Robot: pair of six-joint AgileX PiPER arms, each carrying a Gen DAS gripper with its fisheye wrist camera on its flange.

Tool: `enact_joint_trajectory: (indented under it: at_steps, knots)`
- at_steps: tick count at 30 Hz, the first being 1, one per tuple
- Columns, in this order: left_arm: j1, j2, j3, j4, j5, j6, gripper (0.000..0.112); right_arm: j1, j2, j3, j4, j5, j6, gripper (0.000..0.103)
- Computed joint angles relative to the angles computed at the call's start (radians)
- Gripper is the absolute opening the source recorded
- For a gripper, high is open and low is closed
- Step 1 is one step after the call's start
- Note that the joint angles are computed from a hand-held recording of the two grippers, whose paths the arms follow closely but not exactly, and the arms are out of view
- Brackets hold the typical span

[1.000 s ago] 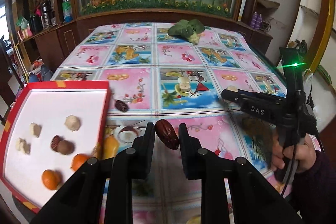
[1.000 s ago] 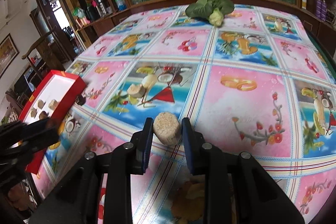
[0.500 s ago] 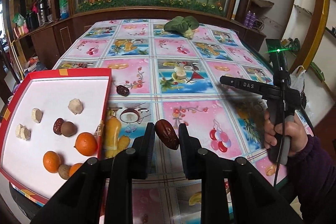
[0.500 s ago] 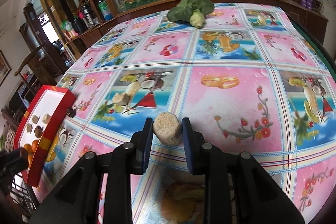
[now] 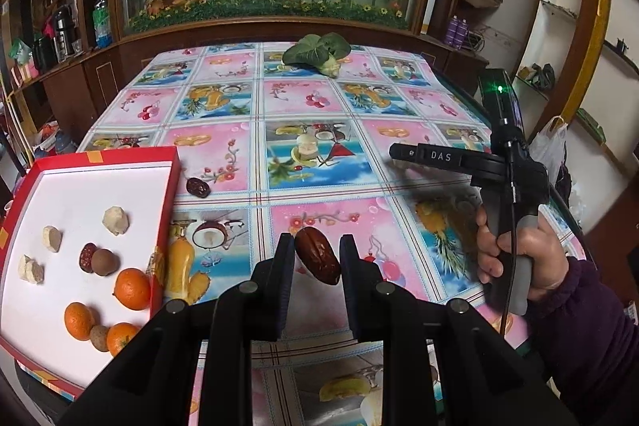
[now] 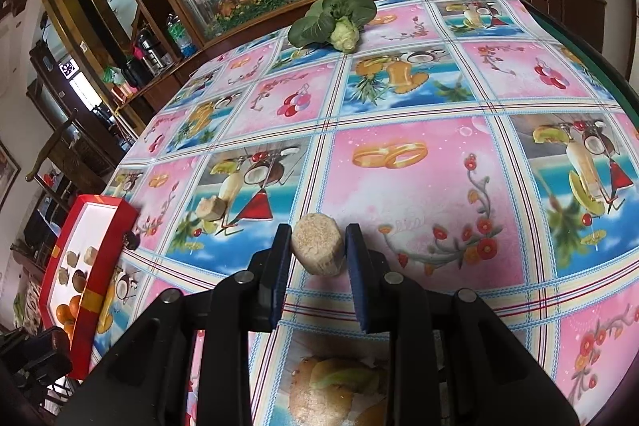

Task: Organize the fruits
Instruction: 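Lift the red date and round cake and carry them toward the tray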

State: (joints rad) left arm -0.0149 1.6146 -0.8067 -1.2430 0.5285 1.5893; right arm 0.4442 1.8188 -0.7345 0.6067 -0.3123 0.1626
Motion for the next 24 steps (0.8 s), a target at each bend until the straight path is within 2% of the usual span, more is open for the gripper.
enact_joint_trajectory:
  at_steps: [4,8,11,14,19,24]
  knots:
    - [0.042,-0.034,0.009,-0.021,0.007,0.02,0.022,0.004,-0.007,0.01,-0.009,-0.012,0.018,0.029]
    - [0.103,-0.068,0.016,-0.097,-0.013,0.104,0.022,0.011,-0.017,0.02,-0.022,-0.028,0.046,0.029]
    - [0.141,-0.06,0.001,-0.139,-0.032,0.143,0.022,0.037,-0.034,0.025,0.011,-0.056,0.033,0.029]
    - [0.196,-0.032,-0.036,-0.127,-0.015,0.123,0.022,0.083,-0.04,0.006,0.049,-0.085,0.008,0.029]
    - [0.288,0.007,-0.088,-0.126,0.014,0.128,0.022,0.172,0.003,-0.096,0.025,-0.094,0.039,0.03]
    - [0.348,0.061,-0.165,-0.108,0.058,0.093,0.022,0.237,0.085,-0.258,0.019,-0.025,0.017,0.03]
